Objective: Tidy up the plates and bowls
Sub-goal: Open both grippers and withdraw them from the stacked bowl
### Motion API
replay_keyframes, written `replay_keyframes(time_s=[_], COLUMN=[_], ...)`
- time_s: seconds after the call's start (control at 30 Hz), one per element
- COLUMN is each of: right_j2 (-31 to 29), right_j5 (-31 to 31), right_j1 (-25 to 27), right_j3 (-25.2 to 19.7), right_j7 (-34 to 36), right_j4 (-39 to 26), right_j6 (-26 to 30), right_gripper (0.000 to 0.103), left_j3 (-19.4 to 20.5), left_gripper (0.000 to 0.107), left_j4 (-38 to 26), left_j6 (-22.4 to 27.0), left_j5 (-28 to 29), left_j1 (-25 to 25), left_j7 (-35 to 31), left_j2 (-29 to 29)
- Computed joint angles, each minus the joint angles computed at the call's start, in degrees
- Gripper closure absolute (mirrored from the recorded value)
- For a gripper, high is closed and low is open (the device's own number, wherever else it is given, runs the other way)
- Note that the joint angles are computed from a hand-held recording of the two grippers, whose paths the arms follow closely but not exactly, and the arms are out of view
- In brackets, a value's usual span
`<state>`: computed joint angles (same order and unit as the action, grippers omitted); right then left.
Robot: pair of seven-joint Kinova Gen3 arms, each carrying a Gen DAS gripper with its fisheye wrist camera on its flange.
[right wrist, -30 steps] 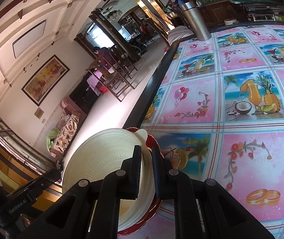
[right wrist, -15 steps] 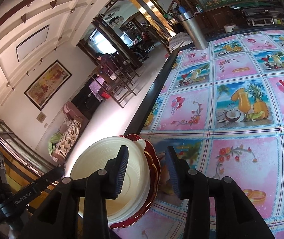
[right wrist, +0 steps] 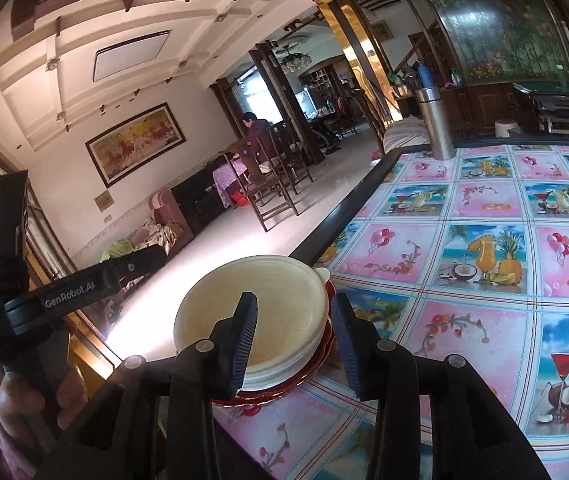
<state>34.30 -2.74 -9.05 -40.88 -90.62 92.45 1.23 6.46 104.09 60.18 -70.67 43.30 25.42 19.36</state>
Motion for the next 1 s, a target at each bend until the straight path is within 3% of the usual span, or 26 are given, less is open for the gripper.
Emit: replay_keyframes(time_s=[0.4,0.87,1.0], right_j2=[1.35,1.85,2.43], right_j5=[-0.29,-0.35,-0.59], right_j1=[4.37,5.1,5.3], right_j3=[-4.51,-5.41,-6.08], right_j7=[0.75,1.05,1.53], right_j4=[1.6,1.39,1.05], right_j6=[0.18,0.49,1.03], right_gripper=[0.062,0.062,0.062], left_j3=[-0.06,-0.67,-0.44], left_gripper=[0.02,0.02,0.014], left_j4=[-3.06,-2.82,-2.11], left_j6=[2.99,2.45,2.16], left_j5=[-1.14,-4.55,-6.5], left_j1=[2.27,3.85,4.04], left_j7=[-0.96,0.91,1.79], left_j2=[2.38,2.71,2.49])
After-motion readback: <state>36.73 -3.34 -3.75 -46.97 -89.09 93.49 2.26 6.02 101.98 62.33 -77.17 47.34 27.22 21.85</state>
